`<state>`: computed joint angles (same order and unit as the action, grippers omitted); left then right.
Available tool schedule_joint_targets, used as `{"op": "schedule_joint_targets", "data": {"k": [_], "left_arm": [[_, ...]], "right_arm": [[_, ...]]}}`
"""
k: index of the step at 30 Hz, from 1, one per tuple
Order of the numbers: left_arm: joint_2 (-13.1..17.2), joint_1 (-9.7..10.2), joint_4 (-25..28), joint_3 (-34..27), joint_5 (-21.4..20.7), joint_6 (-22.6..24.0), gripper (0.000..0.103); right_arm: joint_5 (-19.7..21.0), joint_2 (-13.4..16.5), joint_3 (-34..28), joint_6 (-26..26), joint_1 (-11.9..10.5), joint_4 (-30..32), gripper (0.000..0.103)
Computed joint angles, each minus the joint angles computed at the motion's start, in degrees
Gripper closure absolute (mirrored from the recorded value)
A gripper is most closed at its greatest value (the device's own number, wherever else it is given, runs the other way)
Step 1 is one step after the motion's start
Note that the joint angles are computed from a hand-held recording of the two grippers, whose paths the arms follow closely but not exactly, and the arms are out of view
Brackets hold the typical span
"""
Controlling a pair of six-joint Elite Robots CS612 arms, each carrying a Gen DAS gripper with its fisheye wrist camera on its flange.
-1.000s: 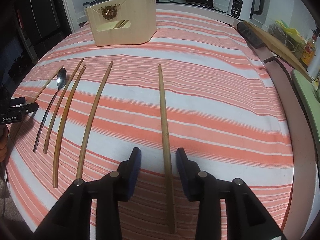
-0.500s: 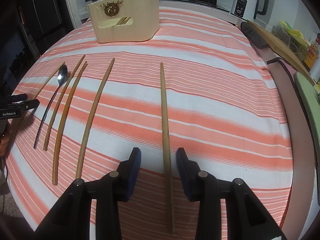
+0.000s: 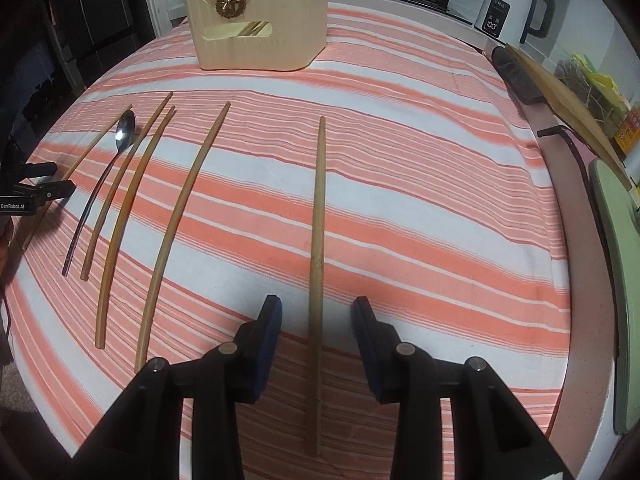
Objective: Organize utensils
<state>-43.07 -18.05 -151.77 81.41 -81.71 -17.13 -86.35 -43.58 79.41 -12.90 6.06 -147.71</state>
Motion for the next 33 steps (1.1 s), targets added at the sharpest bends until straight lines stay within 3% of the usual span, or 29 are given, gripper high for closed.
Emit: {"op": "schedule_joint_targets", "data": {"k": [8, 18, 33], "left_arm": [[0.2, 0.05, 1.8, -1.1, -0.4, 2.5, 0.001], [1.9, 0.50, 5.8, -5.7, -2.0, 7.3, 0.014], [5.5, 1.54, 11.7, -13.7, -4.5, 8.3, 0.032]], "right_arm": [[1.2, 1.4, -3.1, -1.2, -0.2, 3.5, 0.065], [2.5, 4.0, -9.2, -2.7, -0.3, 10.4, 0.067], [1.4, 11.1, -23.7, -1.2, 0.8, 19.5, 0.070]]}}
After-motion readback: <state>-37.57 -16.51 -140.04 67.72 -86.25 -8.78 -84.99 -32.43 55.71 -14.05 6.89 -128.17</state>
